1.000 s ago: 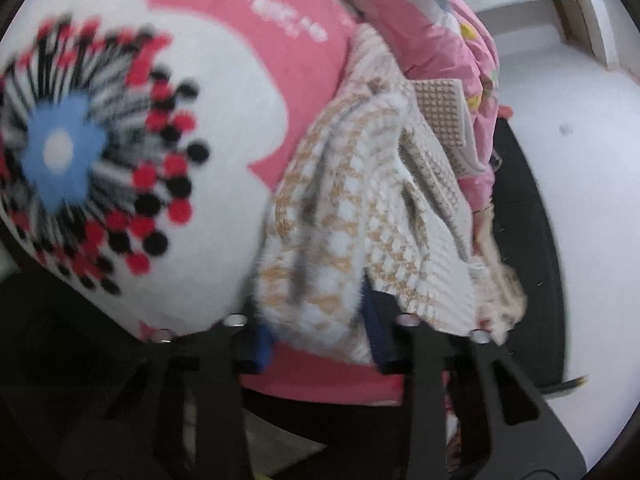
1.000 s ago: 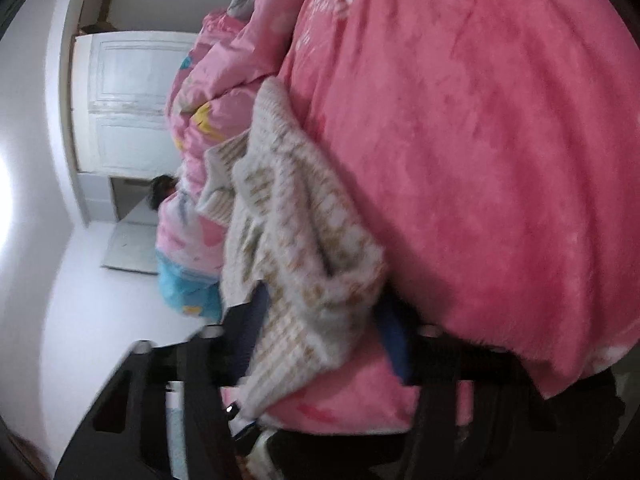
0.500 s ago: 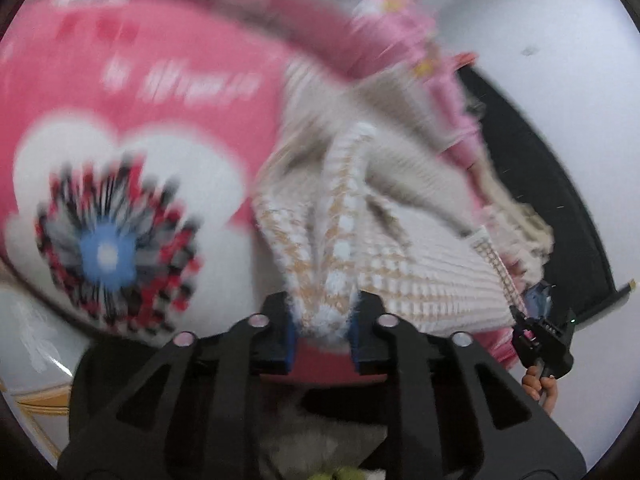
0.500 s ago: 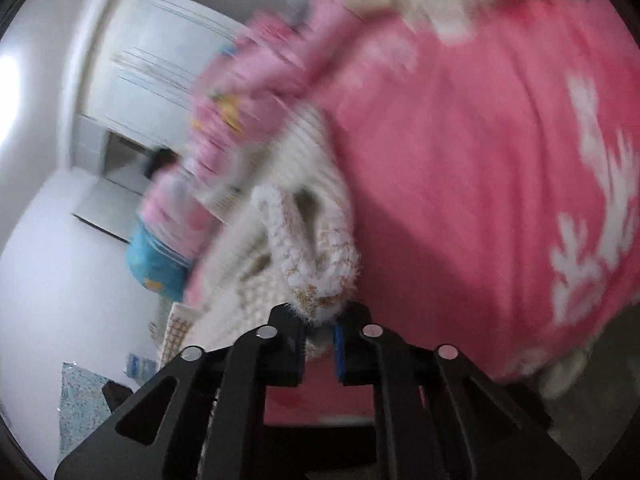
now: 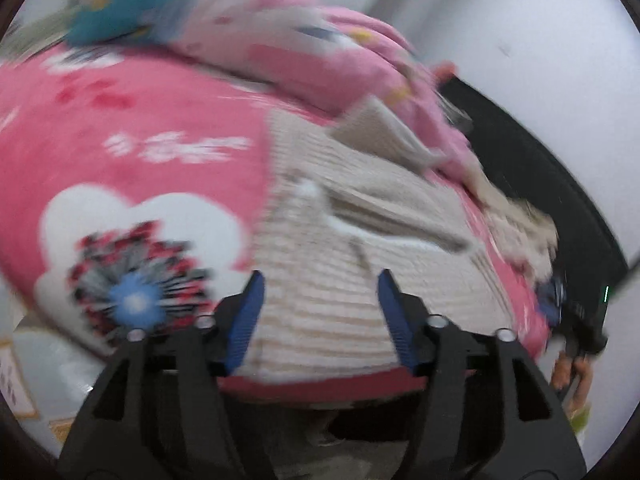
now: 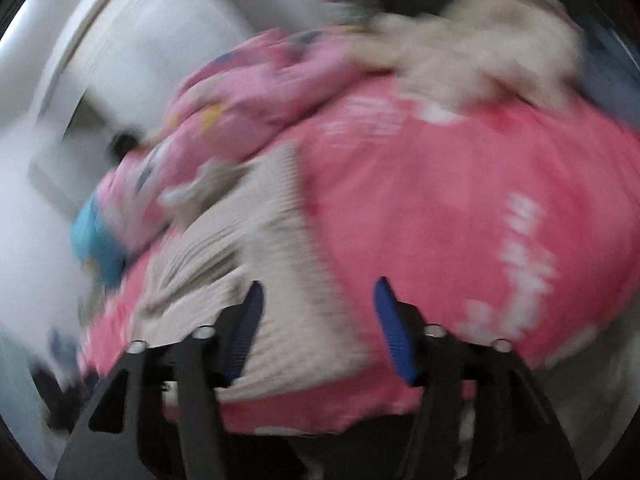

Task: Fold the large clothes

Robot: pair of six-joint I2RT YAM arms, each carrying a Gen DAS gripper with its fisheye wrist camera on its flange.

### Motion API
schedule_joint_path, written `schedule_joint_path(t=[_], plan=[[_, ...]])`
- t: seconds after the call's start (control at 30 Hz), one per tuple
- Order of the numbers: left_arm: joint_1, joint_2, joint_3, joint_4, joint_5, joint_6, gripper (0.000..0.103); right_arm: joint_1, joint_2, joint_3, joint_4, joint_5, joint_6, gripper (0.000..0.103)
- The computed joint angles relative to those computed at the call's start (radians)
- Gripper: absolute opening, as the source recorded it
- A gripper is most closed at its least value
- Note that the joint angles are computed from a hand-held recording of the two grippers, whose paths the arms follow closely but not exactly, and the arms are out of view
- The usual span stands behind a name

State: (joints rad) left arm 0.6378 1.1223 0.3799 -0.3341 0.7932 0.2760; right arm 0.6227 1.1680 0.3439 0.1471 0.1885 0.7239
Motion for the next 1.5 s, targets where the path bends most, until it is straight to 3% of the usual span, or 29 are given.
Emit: schedule_joint_path(t=[0.1, 0.17, 0.23, 0.3, 0.4, 0.5, 0.63, 0.73, 0.8, 0.87, 0.93, 1.1, 1.23, 1.33, 1.4, 1.5], plan=[[-0.278, 0.020, -0.036, 0.134, -0.202, -0.126, 0.066, 0.166, 0.295, 0.209, 0.020, 0.071, -0.141, 0.072], [-0.427, 0.155, -0.053, 0.281, -0.357, -0.199, 0.069, 0.188, 0.489, 0.328, 0.030, 0.055, -0.210, 0.072], [-0.461, 0.310, -0.067, 0.433, -0.404, -0.241, 0.070, 0.146, 0.650, 0.412, 0.035, -0.010, -0.202, 0.072], [-0.429, 0.309, -0.090, 0.477, -0.358, -0.227, 0.072, 0.092, 0.746, 0.421, 0.092, -0.086, -0.177, 0.072], [-0.379, 0.245, -0.070, 0.373, -0.316, -0.169, 0.072, 0.082, 0.663, 0.428, 0.015, -0.084, -0.181, 0.072], [-0.327, 0.173, -0.064, 0.326, -0.256, -0.127, 0.072, 0.070, 0.554, 0.379, 0.025, -0.091, -0.200, 0.072], [-0.414, 0.209, -0.018, 0.358, -0.256, -0.199, 0.070, 0.045, 0.562, 0.399, 0.060, -0.153, -0.222, 0.072], [-0.516, 0.347, 0.040, 0.425, -0.325, -0.266, 0.051, 0.048, 0.674, 0.492, 0.027, -0.165, -0.217, 0.056], [-0.572, 0.419, 0.054, 0.495, -0.400, -0.298, 0.040, 0.046, 0.760, 0.551, 0.017, -0.171, -0.206, 0.034], [-0.612, 0.431, 0.052, 0.532, -0.460, -0.301, 0.019, 0.060, 0.780, 0.560, 0.035, -0.162, -0.195, 0.014], [-0.628, 0.429, 0.055, 0.537, -0.457, -0.301, 0.007, 0.076, 0.764, 0.555, 0.035, -0.133, -0.197, 0.007], [-0.668, 0.371, 0.064, 0.552, -0.530, -0.285, 0.005, 0.104, 0.704, 0.559, 0.028, -0.027, -0.228, 0.006], [-0.620, 0.549, 0.152, 0.547, -0.444, -0.287, 0.010, 0.054, 0.849, 0.634, 0.020, -0.106, -0.228, 0.012], [-0.562, 0.554, 0.129, 0.572, -0.345, -0.296, 0.013, 0.020, 0.799, 0.573, 0.072, -0.194, -0.194, 0.019], [-0.520, 0.488, 0.093, 0.584, -0.312, -0.296, 0.022, 0.004, 0.694, 0.471, 0.158, -0.187, -0.191, 0.034], [-0.443, 0.433, 0.064, 0.625, -0.269, -0.281, 0.030, -0.009, 0.629, 0.443, 0.159, -0.094, -0.242, 0.035]])
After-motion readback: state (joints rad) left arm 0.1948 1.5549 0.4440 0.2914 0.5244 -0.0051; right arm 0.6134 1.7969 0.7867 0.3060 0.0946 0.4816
